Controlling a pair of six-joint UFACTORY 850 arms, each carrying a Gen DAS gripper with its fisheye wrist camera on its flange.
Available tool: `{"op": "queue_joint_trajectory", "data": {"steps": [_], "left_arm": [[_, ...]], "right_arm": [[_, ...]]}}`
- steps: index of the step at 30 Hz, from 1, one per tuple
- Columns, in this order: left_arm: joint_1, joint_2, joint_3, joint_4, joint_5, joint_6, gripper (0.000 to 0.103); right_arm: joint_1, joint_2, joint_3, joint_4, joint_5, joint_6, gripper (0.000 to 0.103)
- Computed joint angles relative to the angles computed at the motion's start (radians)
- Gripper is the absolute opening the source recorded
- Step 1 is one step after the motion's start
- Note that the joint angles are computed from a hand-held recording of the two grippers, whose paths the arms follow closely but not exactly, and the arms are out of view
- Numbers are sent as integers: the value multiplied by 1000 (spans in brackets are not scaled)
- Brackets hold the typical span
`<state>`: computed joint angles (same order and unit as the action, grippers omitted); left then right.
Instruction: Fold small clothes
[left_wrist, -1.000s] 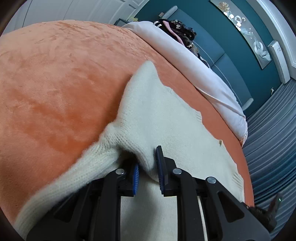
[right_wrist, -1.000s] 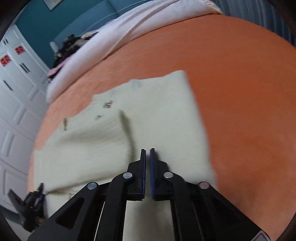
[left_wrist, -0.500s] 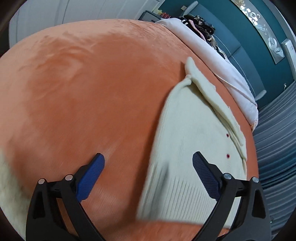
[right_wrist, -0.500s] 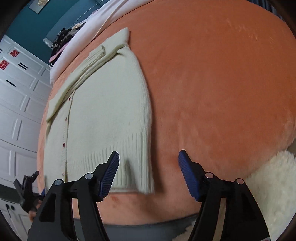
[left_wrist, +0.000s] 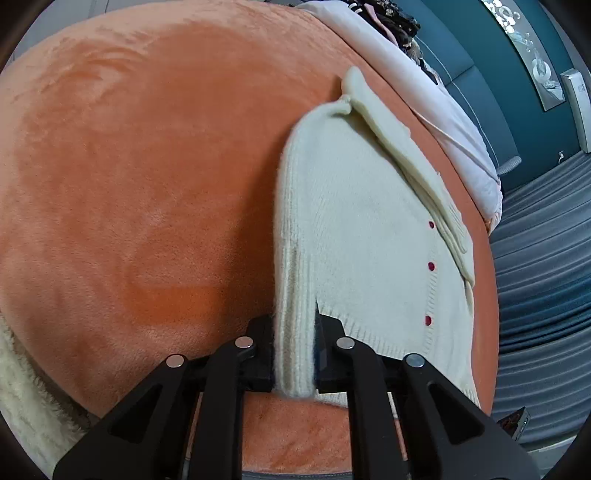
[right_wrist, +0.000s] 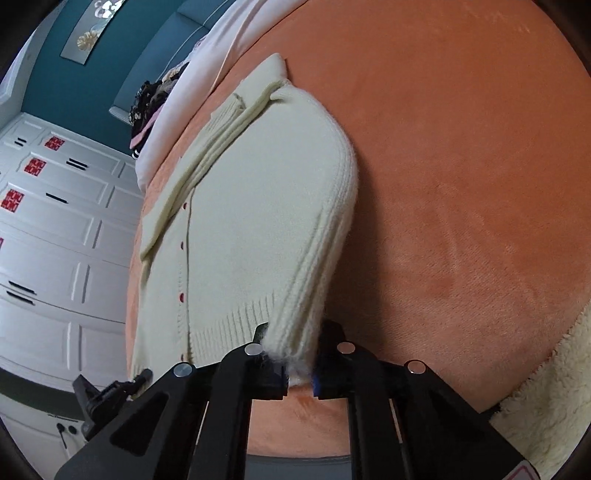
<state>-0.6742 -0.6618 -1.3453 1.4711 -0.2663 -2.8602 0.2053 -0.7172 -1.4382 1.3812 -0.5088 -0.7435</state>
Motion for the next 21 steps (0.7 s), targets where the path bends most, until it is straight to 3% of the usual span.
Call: {"op": "queue_joint_trajectory", "data": {"steps": [6, 11, 16, 18, 21], "left_arm": [[-37, 75, 32, -46, -58, 98, 9], [-73, 140, 89, -144, -36, 225, 8], [-144, 192, 152, -385, -37, 526, 8], [-171, 207, 172, -460, -45, 613, 0], [-192, 200, 177, -432, -80, 561, 0]], "right_arm": [[-10, 85, 41, 100, -36, -166, 7], [-29, 151, 93, -57, -98, -155, 7], [-55, 249, 206, -298, -142, -118, 1], [-70, 288, 257, -338, -162, -123, 1], [-70, 300, 287, -391, -142, -112, 1]]}}
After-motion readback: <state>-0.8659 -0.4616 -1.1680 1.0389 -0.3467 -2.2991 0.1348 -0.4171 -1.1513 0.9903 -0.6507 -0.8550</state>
